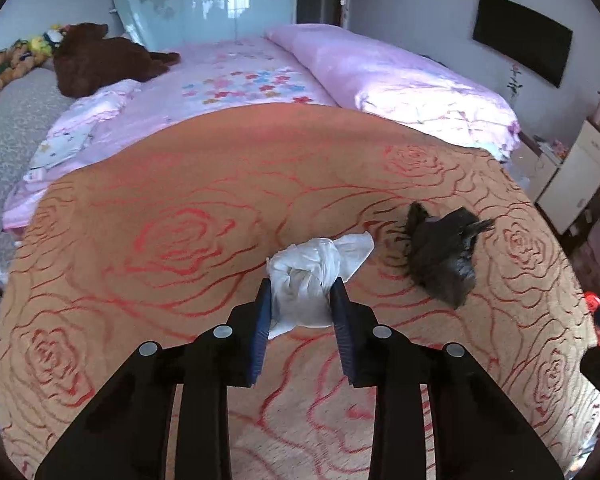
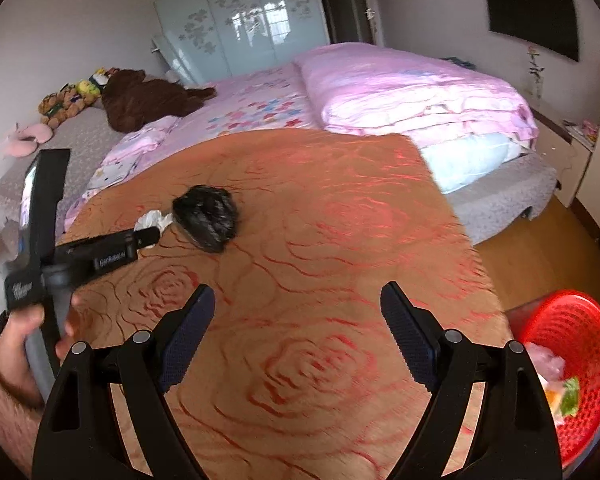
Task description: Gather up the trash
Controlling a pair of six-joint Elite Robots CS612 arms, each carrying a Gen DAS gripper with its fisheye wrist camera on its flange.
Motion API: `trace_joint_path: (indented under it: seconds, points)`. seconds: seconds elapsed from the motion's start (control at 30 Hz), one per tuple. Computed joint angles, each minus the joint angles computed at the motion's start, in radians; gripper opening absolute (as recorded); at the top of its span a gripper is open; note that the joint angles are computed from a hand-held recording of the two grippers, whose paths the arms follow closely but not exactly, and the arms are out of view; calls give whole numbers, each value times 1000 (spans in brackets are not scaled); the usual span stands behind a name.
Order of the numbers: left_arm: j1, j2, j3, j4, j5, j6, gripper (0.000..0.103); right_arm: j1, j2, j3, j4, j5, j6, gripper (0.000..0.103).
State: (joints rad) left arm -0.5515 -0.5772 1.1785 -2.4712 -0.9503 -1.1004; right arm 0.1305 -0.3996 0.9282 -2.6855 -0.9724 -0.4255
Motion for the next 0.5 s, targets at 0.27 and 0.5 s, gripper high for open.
trace_joint_path:
  seconds: [0.27, 0.5]
  points:
    - [-6, -30, 42, 58, 8, -97, 28, 54, 50, -114, 102, -11, -54, 82]
    - [-4, -42, 72, 25, 9, -125, 28, 91, 102, -219, 146, -24, -69, 78]
